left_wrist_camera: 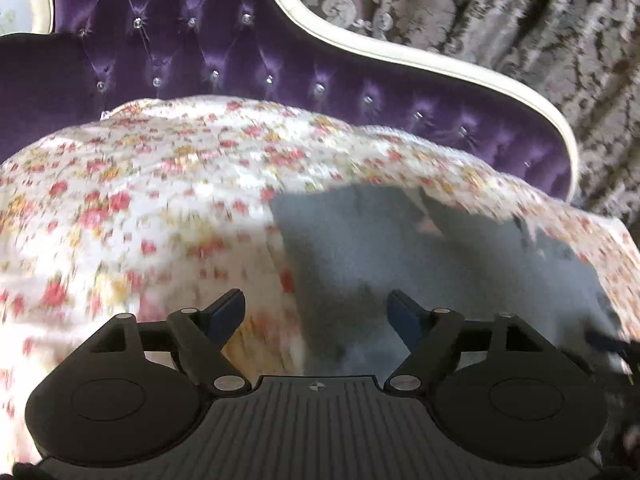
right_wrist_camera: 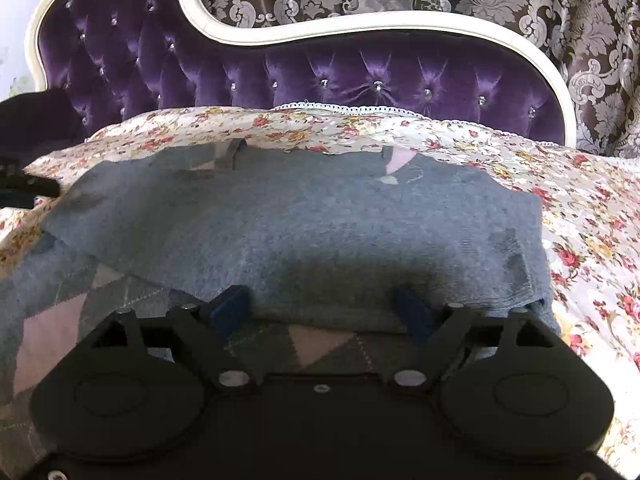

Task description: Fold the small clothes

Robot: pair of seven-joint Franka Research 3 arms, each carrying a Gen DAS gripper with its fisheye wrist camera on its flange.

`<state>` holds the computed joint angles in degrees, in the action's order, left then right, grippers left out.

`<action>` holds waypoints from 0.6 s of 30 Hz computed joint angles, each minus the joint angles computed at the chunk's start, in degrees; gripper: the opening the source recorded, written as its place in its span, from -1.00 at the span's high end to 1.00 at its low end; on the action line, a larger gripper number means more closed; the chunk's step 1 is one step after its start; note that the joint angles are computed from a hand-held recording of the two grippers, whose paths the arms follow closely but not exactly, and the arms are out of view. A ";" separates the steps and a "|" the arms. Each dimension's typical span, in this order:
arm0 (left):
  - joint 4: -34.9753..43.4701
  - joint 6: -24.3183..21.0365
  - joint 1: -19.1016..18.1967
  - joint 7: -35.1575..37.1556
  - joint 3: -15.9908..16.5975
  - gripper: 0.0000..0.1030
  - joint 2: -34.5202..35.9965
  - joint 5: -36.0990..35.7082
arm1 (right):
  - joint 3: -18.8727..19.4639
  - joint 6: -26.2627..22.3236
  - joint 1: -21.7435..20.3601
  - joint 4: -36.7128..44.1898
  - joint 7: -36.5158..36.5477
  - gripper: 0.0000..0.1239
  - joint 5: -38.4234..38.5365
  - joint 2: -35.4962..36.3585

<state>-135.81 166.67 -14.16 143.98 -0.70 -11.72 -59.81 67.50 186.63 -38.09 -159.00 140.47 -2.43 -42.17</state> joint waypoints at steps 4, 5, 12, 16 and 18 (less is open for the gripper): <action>-6.38 0.10 -1.13 0.28 0.55 -0.50 -6.15 1.16 | 0.34 0.67 -0.09 -0.42 0.23 -0.37 0.22 -0.40; -7.92 0.08 -1.47 -0.51 0.87 -0.50 -7.64 2.18 | 0.38 0.58 -0.09 -0.39 0.15 -0.37 0.22 -0.47; -17.12 -2.29 -3.50 -6.94 3.48 -0.50 -17.49 9.04 | -1.21 0.88 1.50 -0.75 -1.39 -0.47 0.08 0.49; -20.89 -3.93 -4.63 -10.35 4.94 -0.50 -21.93 13.49 | -5.69 -1.88 7.52 -2.22 -1.97 -0.48 0.84 -0.31; -22.42 -4.71 -5.46 -11.28 6.15 -0.50 -23.98 15.28 | -8.73 -2.77 12.57 -4.41 -1.16 -0.48 1.27 -2.48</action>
<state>-158.23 161.96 -19.62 132.70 5.45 -35.70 -44.53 58.77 183.85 -25.52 -163.41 139.31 -1.16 -44.66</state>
